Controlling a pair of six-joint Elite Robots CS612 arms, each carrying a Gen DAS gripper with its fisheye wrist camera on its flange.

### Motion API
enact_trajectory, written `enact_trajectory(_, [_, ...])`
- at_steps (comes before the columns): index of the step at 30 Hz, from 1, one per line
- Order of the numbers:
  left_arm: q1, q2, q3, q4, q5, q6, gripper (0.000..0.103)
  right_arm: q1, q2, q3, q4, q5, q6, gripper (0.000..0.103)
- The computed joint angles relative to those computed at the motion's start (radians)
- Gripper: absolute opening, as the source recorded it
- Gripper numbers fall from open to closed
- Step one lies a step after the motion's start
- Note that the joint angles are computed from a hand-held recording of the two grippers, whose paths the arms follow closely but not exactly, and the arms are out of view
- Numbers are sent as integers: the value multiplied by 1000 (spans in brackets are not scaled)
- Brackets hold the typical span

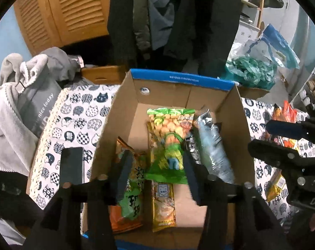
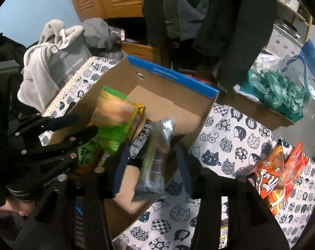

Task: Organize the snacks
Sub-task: 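Open both grippers to drop the peanut bag and silver bar into the box, then move both grippers back over the remaining snack bags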

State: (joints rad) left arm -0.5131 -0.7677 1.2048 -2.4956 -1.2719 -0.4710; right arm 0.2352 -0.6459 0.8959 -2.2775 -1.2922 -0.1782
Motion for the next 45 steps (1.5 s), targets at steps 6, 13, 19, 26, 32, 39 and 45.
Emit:
enact_trajectory(6, [-3, 8, -11, 1, 1, 18, 60, -7, -6, 9, -1, -8, 27, 52])
enact_trajectory(13, [-9, 24, -39, 13, -36, 36, 64, -27, -25, 48, -11, -29, 75, 59])
enact_trajectory(19, [-22, 36, -66, 5, -45, 69, 67, -50, -50, 100, -36, -59, 102, 60])
enact_trajectory(26, [-45, 62, -116, 27, -39, 123, 68, -84, -76, 157, -64, -84, 155, 63])
enact_trajectory(32, [-63, 87, -160, 41, -31, 167, 68, -112, -93, 192, -78, -100, 195, 63])
enact_trajectory(39, [-79, 118, -217, 64, -40, 203, 68, -142, -109, 227, -89, -118, 231, 64])
enact_trajectory(45, [-89, 153, -277, 90, -65, 223, 68, -167, -112, 242, -84, -128, 257, 64])
